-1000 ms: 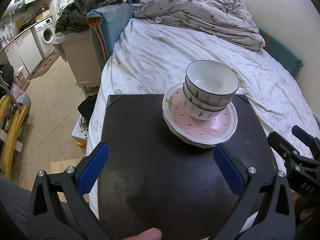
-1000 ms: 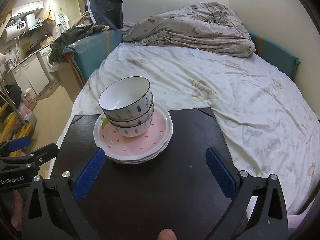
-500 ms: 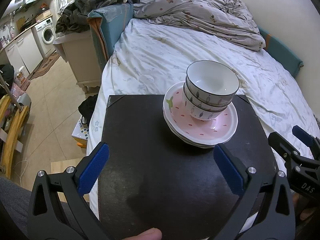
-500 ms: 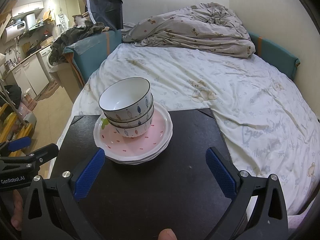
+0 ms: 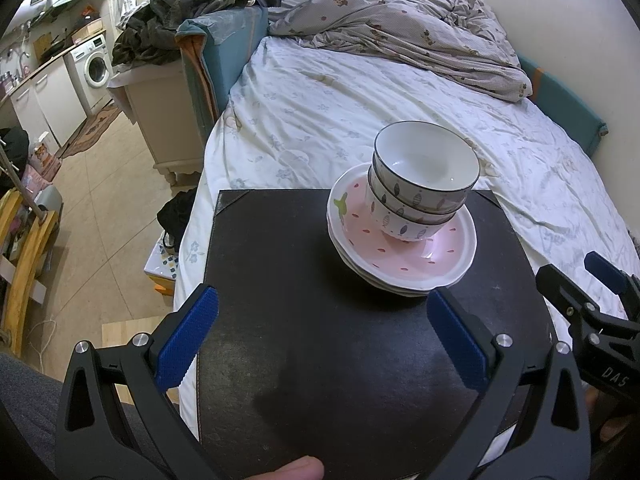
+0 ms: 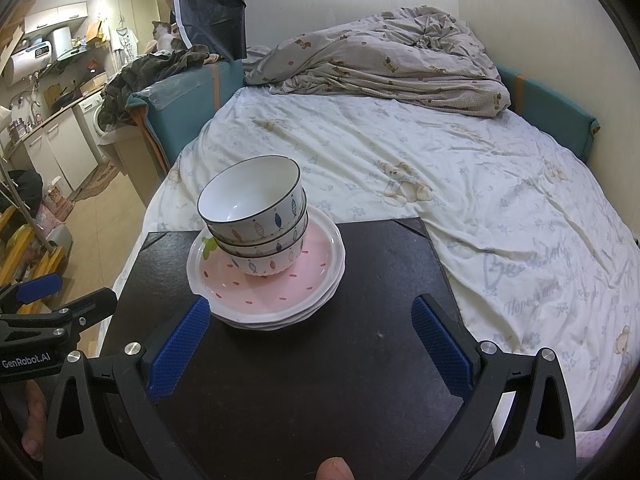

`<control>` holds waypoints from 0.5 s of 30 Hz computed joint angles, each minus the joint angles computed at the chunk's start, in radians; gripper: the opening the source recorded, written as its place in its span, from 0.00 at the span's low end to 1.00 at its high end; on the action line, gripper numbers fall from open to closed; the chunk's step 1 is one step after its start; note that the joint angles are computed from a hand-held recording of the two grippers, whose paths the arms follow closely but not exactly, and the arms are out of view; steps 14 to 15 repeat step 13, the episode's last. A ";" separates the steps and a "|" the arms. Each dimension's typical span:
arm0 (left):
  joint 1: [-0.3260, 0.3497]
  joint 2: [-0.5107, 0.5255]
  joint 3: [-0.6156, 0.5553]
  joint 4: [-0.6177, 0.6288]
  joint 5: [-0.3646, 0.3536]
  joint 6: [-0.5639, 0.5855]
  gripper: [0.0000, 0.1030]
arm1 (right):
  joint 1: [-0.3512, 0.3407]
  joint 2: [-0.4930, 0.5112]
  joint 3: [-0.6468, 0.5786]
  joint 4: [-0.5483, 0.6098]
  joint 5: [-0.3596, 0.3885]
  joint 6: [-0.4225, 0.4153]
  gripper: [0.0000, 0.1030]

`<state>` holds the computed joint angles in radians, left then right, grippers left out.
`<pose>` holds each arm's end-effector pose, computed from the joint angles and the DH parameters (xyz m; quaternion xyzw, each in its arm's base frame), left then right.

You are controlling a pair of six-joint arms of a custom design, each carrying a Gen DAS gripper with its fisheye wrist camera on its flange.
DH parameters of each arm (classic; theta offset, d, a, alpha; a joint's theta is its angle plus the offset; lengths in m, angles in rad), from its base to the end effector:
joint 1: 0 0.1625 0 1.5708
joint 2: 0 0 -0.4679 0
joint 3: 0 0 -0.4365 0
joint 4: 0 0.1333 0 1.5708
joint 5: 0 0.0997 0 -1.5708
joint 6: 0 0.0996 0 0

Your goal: Organize plates and bowls

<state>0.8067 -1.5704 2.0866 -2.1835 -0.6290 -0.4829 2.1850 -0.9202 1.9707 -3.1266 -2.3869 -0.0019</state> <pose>-0.1810 -0.4979 0.3662 0.1031 0.8844 -0.2995 0.3428 0.4073 -0.4722 0.1446 0.1749 -0.8770 0.3346 0.2972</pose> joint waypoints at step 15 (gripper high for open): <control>0.004 -0.003 0.008 -0.029 -0.017 0.019 1.00 | 0.001 0.000 -0.002 0.001 0.000 0.000 1.00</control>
